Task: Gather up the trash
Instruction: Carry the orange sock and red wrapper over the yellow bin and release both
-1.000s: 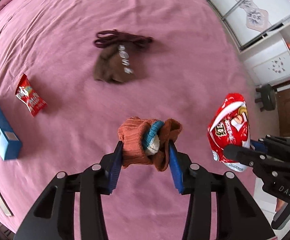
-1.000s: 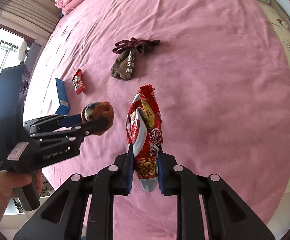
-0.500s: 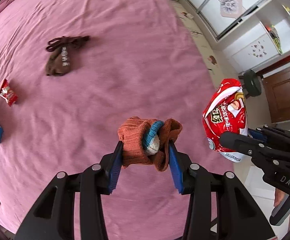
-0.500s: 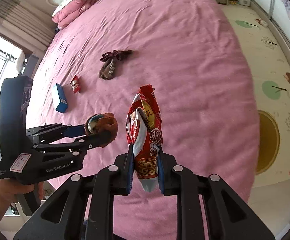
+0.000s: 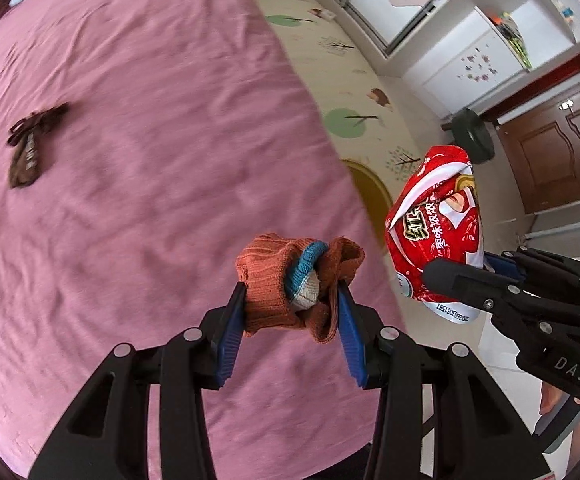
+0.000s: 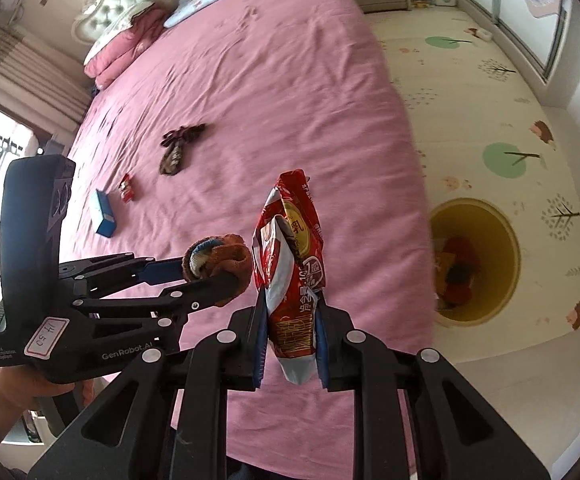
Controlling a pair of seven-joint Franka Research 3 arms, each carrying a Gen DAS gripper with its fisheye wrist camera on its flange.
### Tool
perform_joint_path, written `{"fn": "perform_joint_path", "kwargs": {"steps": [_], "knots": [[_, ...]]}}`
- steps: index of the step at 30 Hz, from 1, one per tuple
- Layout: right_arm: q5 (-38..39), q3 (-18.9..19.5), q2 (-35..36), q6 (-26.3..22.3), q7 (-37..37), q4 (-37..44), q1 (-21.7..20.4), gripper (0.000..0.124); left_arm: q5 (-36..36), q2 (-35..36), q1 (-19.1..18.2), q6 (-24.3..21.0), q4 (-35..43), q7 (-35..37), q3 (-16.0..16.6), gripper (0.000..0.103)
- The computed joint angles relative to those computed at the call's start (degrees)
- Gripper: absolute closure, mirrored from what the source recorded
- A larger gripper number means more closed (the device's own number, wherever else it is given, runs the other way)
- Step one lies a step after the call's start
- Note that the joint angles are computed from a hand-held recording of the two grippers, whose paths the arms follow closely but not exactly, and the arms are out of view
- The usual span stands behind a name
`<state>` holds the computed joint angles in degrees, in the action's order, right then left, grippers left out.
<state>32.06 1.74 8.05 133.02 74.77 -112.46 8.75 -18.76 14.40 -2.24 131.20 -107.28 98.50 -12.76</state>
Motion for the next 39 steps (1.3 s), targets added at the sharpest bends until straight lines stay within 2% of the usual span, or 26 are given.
{"fn": "perform_joint_path", "kwargs": {"steps": [15,23,31,39], "knots": [[0.9,-3.8,1.0,-0.4,-1.7,-0.6,-6.7,0.105,5.9,14.5,-5.8,-6.3,19.0,-4.9,-3.6,0.059],[0.6,-4.7,3.2,-0.4,-2.1,0.9,-9.6,0.105,9.7,22.2,-9.0,-9.9,29.6,-6.7,-4.4,0.059],[0.2,-5.4,4.8,-0.4,-2.0,1.8,-12.1,0.105,12.3,30.3,-12.7,-15.3,41.7,-7.2,-4.7,0.059],[0.0,-5.7,5.8,-0.5,-2.6,3.0,-13.6,0.104,13.4,35.3,-15.4,-18.8,50.1,-5.8,-4.6,0.059]]}}
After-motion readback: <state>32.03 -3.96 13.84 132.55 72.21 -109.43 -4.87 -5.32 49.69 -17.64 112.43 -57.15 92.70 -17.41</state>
